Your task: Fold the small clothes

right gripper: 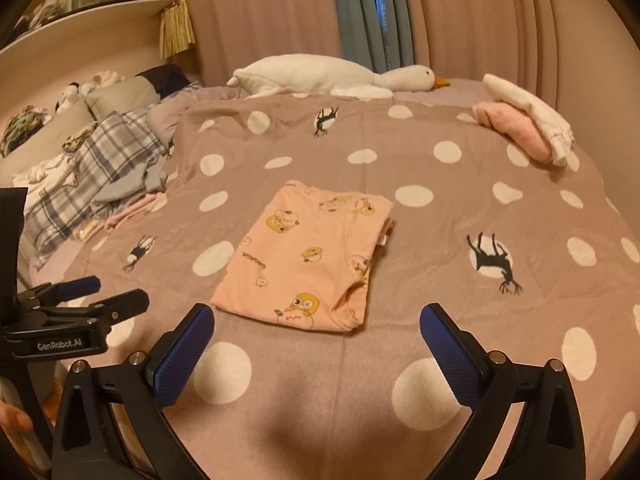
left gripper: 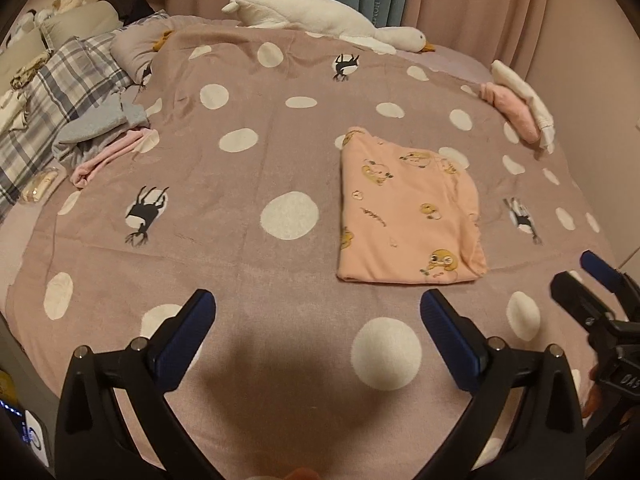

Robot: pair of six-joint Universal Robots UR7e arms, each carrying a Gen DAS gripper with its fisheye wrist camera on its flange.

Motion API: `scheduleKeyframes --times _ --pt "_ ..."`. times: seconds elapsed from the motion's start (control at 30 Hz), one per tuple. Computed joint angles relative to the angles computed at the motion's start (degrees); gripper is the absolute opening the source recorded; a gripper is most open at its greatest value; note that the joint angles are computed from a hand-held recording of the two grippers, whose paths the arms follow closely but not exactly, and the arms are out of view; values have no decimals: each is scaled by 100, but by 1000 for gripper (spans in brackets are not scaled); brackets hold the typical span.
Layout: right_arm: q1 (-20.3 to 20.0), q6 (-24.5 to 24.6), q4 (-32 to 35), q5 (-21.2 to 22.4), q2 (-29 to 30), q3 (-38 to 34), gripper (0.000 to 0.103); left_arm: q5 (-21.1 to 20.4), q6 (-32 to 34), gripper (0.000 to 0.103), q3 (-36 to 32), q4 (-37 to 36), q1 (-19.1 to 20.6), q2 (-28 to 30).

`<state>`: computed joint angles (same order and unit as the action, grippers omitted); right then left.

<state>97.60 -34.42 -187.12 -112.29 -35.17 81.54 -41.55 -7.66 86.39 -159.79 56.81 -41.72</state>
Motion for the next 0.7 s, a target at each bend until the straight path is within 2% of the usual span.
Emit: scheduleKeyframes --times 0.13,0.23,0.7 --pt "13 -60 -207 -2 44 19 102 153 38 103 32 -79 -61 23" --pt "6 90 15 -203 142 -151 102 233 -16 103 12 69 -79 42" --pt "44 40 136 -109 98 -67 102 452 -41 103 12 68 -106 70"
